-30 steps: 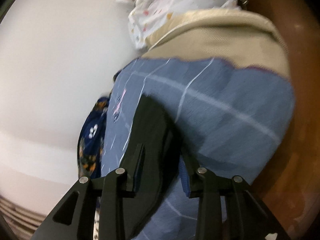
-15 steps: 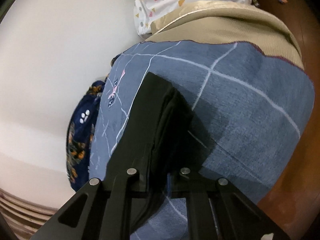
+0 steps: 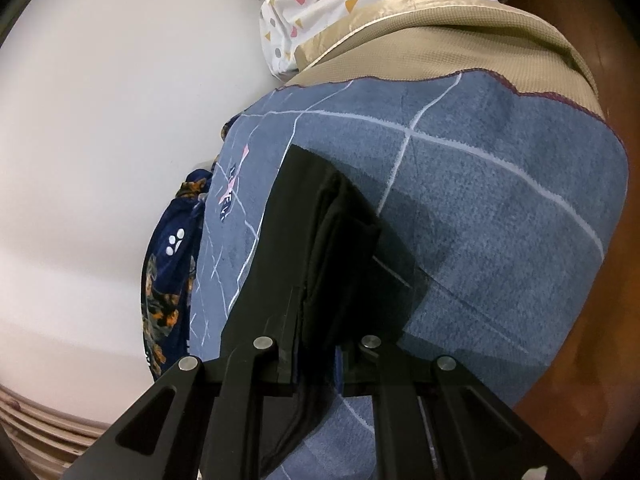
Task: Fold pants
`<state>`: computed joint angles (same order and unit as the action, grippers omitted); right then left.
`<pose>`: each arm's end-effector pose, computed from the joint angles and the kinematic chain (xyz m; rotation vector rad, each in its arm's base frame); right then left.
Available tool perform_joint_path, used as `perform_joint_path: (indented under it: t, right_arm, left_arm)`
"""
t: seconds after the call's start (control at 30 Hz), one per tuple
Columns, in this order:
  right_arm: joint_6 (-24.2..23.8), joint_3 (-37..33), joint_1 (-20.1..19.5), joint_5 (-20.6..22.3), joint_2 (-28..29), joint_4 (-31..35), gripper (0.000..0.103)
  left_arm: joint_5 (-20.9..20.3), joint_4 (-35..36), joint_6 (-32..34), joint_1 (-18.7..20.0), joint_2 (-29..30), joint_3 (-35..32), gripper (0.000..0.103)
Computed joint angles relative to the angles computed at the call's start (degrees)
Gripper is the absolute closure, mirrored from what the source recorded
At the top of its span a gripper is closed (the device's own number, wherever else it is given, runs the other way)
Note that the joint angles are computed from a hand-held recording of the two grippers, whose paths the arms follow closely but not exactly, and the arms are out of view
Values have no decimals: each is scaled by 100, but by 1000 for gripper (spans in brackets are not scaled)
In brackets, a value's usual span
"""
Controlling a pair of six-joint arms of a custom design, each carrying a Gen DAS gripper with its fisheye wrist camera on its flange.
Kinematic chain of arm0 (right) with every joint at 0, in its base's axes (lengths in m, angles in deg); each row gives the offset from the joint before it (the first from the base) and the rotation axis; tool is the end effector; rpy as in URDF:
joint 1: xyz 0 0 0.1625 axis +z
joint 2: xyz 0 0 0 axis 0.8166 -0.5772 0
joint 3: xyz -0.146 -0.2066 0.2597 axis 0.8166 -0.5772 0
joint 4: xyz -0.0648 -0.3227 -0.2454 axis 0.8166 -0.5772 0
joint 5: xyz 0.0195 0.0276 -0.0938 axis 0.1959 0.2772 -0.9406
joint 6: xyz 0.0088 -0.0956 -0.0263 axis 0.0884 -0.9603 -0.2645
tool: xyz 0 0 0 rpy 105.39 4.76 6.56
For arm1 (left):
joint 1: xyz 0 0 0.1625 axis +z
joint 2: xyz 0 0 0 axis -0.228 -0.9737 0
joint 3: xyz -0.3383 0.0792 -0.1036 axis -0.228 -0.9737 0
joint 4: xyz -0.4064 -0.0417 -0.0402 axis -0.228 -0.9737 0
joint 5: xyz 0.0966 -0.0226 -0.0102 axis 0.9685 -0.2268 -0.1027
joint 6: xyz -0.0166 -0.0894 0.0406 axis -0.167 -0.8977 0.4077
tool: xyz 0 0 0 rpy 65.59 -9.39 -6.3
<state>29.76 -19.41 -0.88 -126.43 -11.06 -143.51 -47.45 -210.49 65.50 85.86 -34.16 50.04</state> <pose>-0.2918 -0.6689 0.4547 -0.8809 -2.4927 1.6858 -0.0907 -0.8439 0.0739 0.1546 2.8438 -0.6024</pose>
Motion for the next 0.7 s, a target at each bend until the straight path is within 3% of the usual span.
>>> perform_joint_path:
  t: [0.07,0.13,0.17,0.3,0.37,0.43,0.5,0.57,0.6,0.63,0.7]
  right_arm:
    - [40,9,-9,36,8,-41,93]
    - [92,25,-31,112,16,-90,93]
    - [119,45,-49,164,13,-118,93]
    - [251,70,-121,379,29,-201,93]
    - [245,68,-126,395,32,-202,93]
    - [217,59,-137,425,26,-159,93]
    - [219,30,-156,495,30,-101,93]
    - [298,39,-204,633,23,-94,91]
    - [329,34,-223,697,30,-104,91]
    - [336,22,-235,730,36,-99,91]
    - [349,28,-252,801,42,-135,89]
  left_arm:
    - [72,206,-133,26,244,-421,68]
    - [242,95,-49,-3,363,-581,88]
    - [418,111,7,-45,496,-801,92]
    - [699,527,-8,-81,1025,-1772,94]
    - [684,373,-11,-75,963,-1657,94]
    - [511,-169,62,-97,574,-942,93]
    - [764,-287,99,-183,368,-577,90]
    - [841,-441,56,-215,137,-158,73]
    - [804,-513,3,-213,61,-15,56]
    - [765,-562,-25,-216,33,48,51]
    - [632,-720,20,-233,12,130,51]
